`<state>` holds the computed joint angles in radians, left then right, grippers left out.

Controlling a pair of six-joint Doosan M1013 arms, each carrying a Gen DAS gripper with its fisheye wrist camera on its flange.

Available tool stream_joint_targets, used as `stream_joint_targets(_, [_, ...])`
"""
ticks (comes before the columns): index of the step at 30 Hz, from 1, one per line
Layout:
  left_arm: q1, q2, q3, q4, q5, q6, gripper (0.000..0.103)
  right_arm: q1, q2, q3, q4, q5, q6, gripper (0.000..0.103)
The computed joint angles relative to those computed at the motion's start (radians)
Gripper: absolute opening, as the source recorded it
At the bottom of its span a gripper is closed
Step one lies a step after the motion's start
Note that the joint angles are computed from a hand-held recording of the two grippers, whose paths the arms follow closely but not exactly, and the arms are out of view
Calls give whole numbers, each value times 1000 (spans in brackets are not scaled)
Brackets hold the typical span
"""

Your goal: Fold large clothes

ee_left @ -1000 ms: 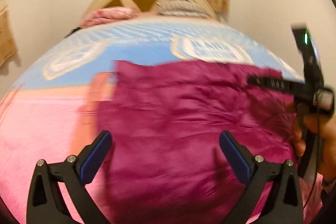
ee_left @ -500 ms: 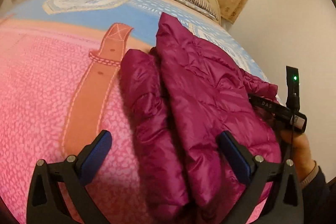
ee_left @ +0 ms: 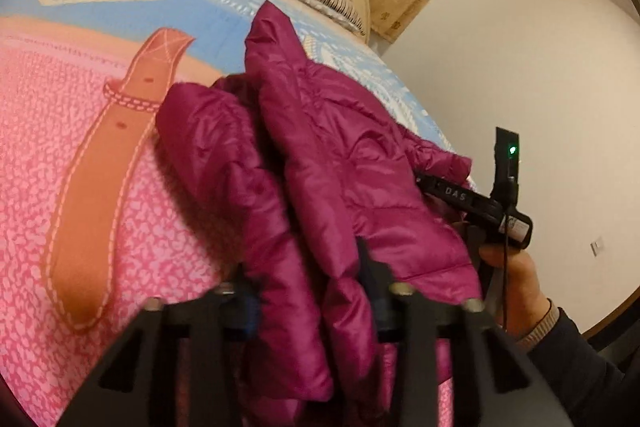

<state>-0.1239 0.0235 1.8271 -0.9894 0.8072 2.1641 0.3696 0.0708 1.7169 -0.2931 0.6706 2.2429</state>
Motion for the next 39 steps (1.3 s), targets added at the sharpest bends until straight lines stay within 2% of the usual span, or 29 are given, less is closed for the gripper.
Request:
stream_joint_targets(2, [6, -7, 3, -30, 6, 25, 20, -2, -10, 5, 18, -3, -11, 54])
stream_joint_targets(4, [7, -13, 4, -35, 3, 42, 19, 4, -23, 0, 22, 37, -5, 58])
stream_joint_targets(7, [20, -14, 10, -69, 16, 71, 19, 33, -77, 21, 2, 48, 34, 70])
stream_joint_targets(10, [38, -23, 33, -116, 28, 111, 18, 95, -116, 53, -114, 82, 101, 72])
stream_joint_targets(12, [52, -21, 39, -154, 50, 135, 17, 135, -102, 61, -186, 159, 129, 72])
stream_joint_targets(15, [53, -27, 43, -160, 45, 153, 16, 165, -88, 90, -284, 159, 178, 72])
stream_joint_targets(18, [52, -32, 40, -186, 50, 160, 15, 150, -86, 66, -212, 189, 135, 73])
stream_joint_targets(21, [70, -42, 49, -220, 64, 195, 15, 148, -126, 71, -173, 184, 137, 73])
stream_joint_targets(24, [79, -47, 53, -236, 74, 216, 15, 191, -186, 108, -240, 185, 174, 73])
stream_joint_targets(26, [80, -51, 57, -238, 77, 220, 15, 205, -203, 127, -199, 197, 133, 74])
stream_joint_targets(31, [64, -68, 59, -245, 66, 221, 14, 227, -186, 151, -180, 213, 86, 74])
stream_joint_targets(35, [73, -106, 44, -277, 108, 233, 13, 224, -176, 121, -120, 256, 67, 75])
stream_joint_targets(39, [70, -154, 12, -265, 149, 241, 13, 234, -194, 124, 19, 204, -47, 75])
